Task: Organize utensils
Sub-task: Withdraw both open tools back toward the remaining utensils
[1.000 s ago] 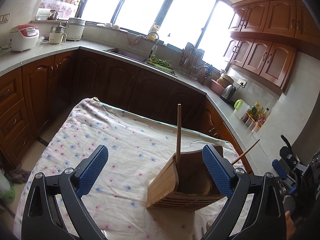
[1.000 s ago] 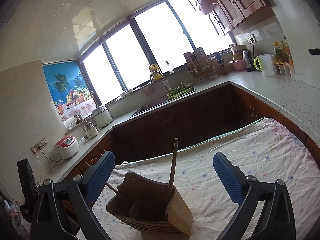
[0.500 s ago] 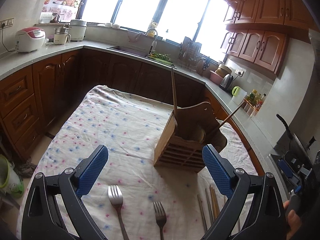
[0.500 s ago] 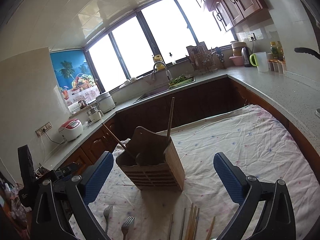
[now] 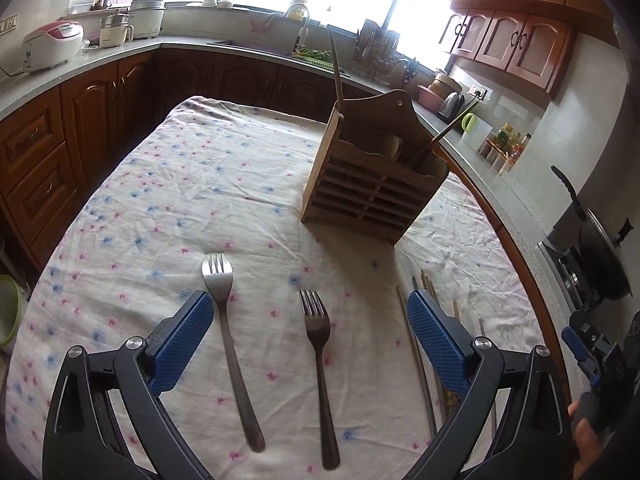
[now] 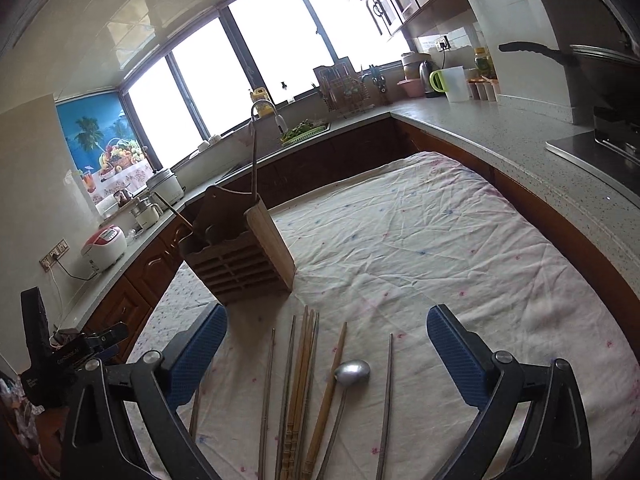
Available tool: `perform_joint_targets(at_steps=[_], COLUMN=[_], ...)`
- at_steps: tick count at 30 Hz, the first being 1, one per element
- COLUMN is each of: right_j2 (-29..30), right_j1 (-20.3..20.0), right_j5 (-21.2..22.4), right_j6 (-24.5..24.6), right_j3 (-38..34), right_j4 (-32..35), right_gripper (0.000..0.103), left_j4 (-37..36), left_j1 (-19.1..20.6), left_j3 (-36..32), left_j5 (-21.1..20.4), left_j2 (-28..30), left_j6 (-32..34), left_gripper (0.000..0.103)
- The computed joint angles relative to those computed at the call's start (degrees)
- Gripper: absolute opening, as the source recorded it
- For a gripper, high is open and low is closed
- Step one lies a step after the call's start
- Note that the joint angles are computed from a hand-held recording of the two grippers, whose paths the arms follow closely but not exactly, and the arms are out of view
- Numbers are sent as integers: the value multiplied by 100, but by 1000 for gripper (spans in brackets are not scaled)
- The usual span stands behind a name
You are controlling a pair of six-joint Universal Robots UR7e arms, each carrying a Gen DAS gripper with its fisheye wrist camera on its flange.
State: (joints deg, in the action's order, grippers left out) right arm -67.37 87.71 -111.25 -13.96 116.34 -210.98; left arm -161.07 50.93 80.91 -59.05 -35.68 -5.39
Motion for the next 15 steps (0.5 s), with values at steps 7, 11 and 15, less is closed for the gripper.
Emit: perform_joint_targets(at_steps=[7,11,15], right_j2=[-183,-198,-205], right_j1=[-232,-265,-281], right_j5=[-181,-260,-259], right_j6=[250,197,176], right_j3=[378,431,390], right_j4=[-108,-129,5], right_gripper=[101,101,101], left_j4=[366,588,853], left_j1=[-55,-85,-96], left_j3=[74,-18,-249], left_j5=[9,-88,-198], left_j2=[58,135,275], left_j6=[-122,-84,-73], left_gripper=[99,99,99])
